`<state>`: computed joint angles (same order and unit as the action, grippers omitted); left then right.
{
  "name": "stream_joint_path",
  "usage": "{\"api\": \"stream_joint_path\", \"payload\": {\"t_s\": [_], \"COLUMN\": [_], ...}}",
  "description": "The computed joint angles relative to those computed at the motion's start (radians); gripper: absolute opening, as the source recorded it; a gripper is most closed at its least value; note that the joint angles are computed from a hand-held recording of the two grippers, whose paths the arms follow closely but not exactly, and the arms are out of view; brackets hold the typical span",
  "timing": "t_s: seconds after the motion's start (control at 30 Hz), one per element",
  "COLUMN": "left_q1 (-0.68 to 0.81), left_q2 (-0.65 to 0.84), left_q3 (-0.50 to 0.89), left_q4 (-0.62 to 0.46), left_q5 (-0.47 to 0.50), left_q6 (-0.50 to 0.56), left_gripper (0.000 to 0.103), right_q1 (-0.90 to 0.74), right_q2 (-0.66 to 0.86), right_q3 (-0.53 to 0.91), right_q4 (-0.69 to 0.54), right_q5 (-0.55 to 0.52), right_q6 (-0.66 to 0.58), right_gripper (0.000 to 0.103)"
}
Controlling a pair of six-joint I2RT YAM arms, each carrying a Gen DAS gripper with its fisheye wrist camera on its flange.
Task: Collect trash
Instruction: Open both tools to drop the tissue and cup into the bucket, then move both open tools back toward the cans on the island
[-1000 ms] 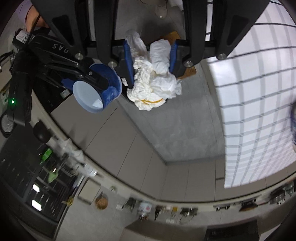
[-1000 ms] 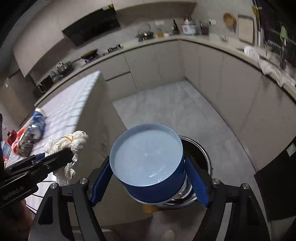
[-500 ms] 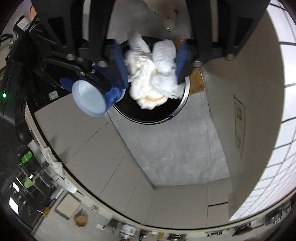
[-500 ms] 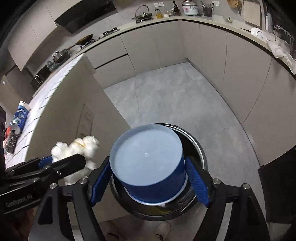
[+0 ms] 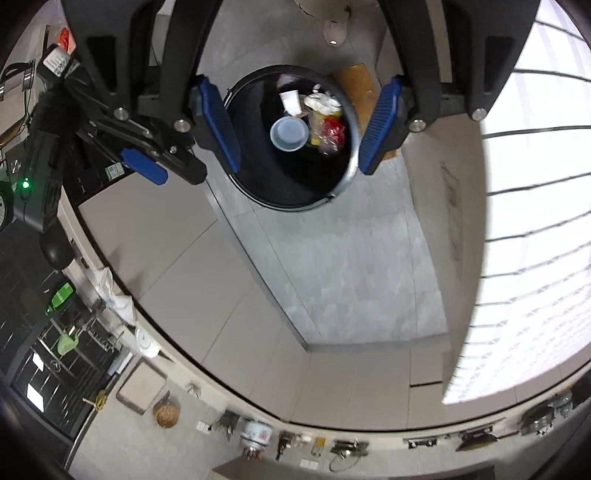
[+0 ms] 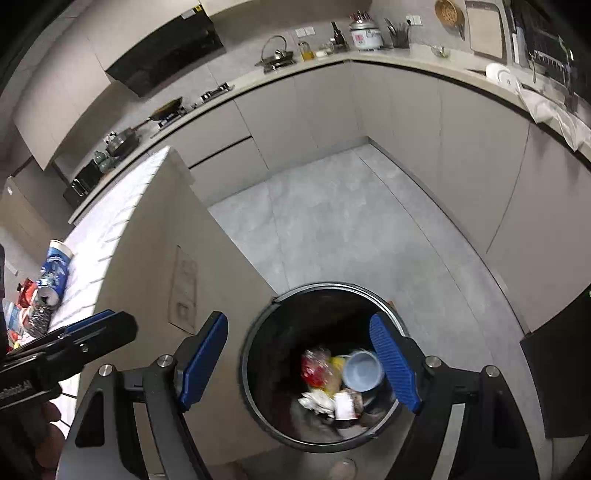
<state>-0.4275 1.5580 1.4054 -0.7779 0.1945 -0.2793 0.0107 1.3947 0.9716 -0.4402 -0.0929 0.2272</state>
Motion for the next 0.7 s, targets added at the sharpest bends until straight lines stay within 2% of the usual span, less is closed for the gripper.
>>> {"api": "stream_joint_path", "payload": {"t_s": [0.2,0.3,0.53,0.7], "left_q1": [0.188,0.3,0.699,0.964], "left_q2": [-0.12,-0.163,-0.21,-0.121], "left_q3": [-0.039,-0.046,-0.044,0.019], "left_q4": [-0.074,-0.116,-0.214,-0.267], "left_q5": [0.108,0.127,0.247,0.337], "left_q6": [0.118,0.195,0.47,0.646], "left_gripper": [0.068,0.068,0.069,0.07], "right_q1": [0.247,0.38,0.684,0.842], "right_q2": [-0.019,0.019,0.242,0.469], "right_q3": [0.071,0.129,0.391,0.651], "right_q4": [-0.039,-0.052,-0.096,-0.147], "right_q5": [0.133,0.198,0.342,0.402], "right_q6": [0.143,0.211,0.347,0.399], "right_gripper": [0.081,0.081,0.081,0.081]}}
